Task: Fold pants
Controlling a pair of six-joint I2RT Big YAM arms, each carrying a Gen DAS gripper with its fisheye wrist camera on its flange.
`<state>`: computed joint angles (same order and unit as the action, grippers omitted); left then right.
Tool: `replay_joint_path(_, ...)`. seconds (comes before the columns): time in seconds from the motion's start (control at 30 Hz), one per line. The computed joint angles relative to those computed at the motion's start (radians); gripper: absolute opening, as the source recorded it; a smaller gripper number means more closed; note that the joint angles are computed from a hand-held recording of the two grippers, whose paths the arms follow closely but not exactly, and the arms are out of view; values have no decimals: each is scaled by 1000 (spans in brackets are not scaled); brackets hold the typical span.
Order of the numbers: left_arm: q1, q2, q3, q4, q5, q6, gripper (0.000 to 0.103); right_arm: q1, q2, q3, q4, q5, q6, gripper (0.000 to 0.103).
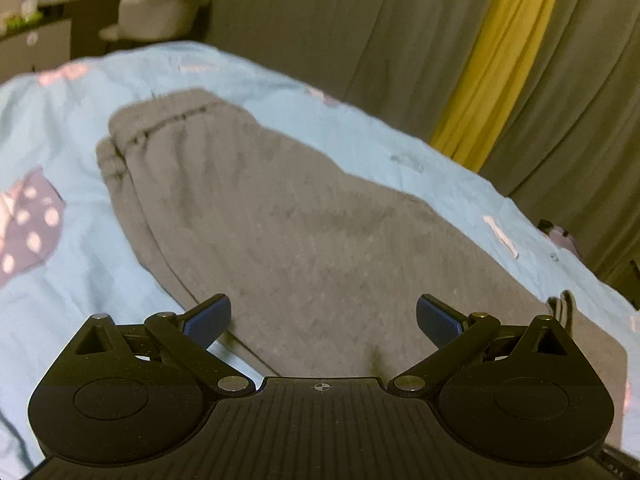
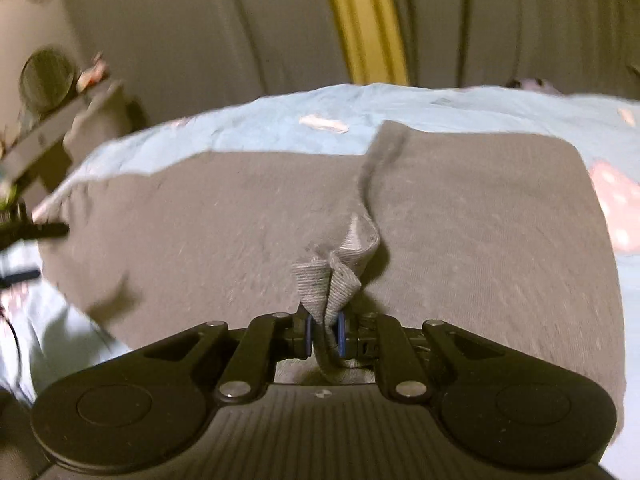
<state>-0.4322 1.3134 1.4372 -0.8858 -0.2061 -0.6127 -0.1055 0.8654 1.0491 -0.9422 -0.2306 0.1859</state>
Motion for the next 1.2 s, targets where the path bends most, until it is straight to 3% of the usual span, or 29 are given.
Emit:
replay_joint_path(0.13,12,3,-4,-9,26,-24,103,92,-30,-7,14,87,-54,11)
replay_joint_path(0.27,14,1,-3,-8,26,-33,103,109,-25,-2,-57,67,-88,11)
replay_joint_path(0.43,6,10,9,-22,16,-4,103,86,-25,5,-61,34,-88,12)
replay_joint_path(0.53,1,22,21,-37,11,13,103,54,-12,18,-122,-40,-131,24)
replay_joint_path(0.6,-2,31,31,-52,8,20,103,31,-29,12,-105,-123,-116,39)
replay_joint_path(0.67,-3,33,34,-58,10,23,103,-19,-61,-6,-48,-223,-81,45)
replay_joint_path(0.7,-3,33,33,-57,10,23,103,-38,-77,-16,-14,-229,-55,53)
replay_joint_path(0.77,-3,32,32,-56,10,20,103,-59,-95,-34,41,-166,2,57)
replay_joint_path(0.83,-3,36,35,-61,13,20,103,-74,-78,-33,25,-98,38,53)
replay_joint_path(0.9,-4,40,39,-66,17,25,103,-75,-44,-23,-15,-41,66,26)
replay_joint_path(0.93,-5,42,40,-66,17,28,103,-79,-28,-17,-33,-37,82,22)
replay_joint_path(1.0,-8,42,40,-63,18,38,103,-76,-15,-14,-40,-57,76,21)
replay_joint_path(1.07,-11,42,40,-58,23,50,103,-39,0,-4,-67,-83,-5,21)
replay_joint_path(1.17,-18,49,46,-59,47,84,103,58,-8,4,-88,-16,-100,22)
replay_joint_path(1.2,-21,54,52,-65,60,96,103,44,-8,10,-97,-47,-106,21)
